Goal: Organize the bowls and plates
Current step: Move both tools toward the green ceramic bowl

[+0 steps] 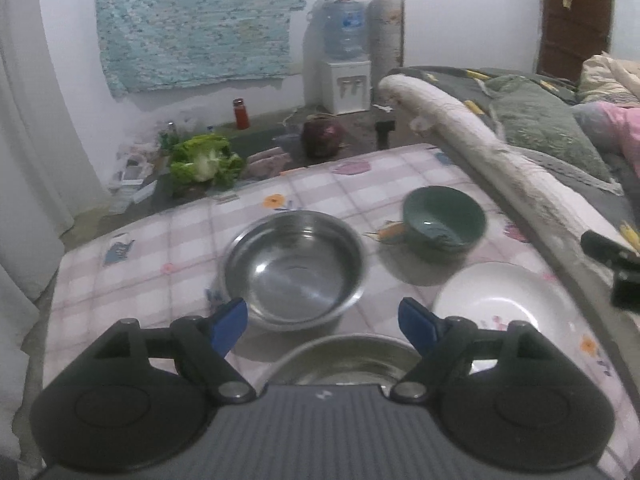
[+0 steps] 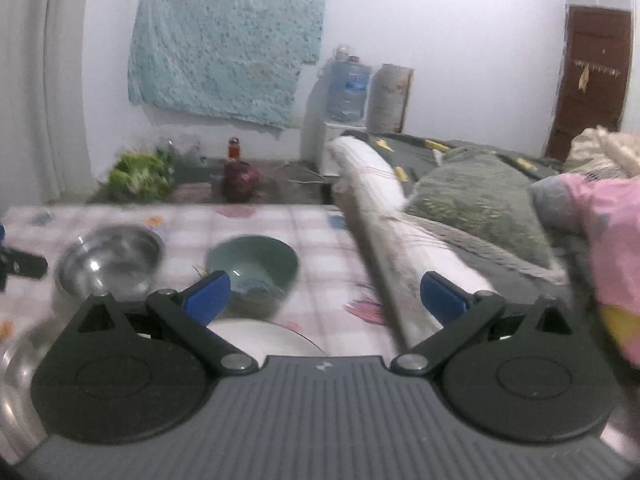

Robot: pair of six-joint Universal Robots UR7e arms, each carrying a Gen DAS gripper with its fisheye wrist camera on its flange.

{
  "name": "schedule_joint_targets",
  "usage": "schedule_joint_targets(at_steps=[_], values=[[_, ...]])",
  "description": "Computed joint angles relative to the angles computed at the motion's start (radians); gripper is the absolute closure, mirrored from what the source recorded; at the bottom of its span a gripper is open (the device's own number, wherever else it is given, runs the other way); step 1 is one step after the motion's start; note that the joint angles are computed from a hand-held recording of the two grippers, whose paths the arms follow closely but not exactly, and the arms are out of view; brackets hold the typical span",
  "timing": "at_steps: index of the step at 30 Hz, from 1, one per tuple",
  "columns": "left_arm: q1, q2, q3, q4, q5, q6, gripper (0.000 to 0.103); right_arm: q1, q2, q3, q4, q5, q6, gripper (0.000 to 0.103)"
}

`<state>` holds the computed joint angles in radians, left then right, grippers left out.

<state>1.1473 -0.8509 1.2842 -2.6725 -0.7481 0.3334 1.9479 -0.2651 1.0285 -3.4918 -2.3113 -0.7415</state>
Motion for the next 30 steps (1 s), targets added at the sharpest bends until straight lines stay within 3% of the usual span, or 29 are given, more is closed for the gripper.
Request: schedule_joint_targets(at_steps=[3, 7, 14, 22, 30], values=[[-0.014, -0.004, 0.025, -0.011, -0.006, -0.007, 0.019, 0.001, -0.025, 0.059, -0.083, -0.022, -0.038, 0.001], [-0.033, -0.008, 0.051, -0.021, -0.015, -0.023, 0.017, -0.008, -0.078, 0.144, -0.138, 0.011, -0.034, 0.001], [-0.049, -0.001, 0.072, -0.032, -0.03, -0.051, 0.015, -0.03, -0.193, 0.302, -0.136, 0.105, 0.034, 0.001], [-0.054, 0.034, 0.057, -0.032, -0.05, -0.069, 0.015, -0.045, -0.237, 0.371, -0.135, 0.137, 0.037, 0.001], [-0.037, 0.087, 0.001, -0.047, -0.059, -0.092, 0.015, -0.081, -0.269, 0.396, -0.05, 0.255, 0.126, 0.001]])
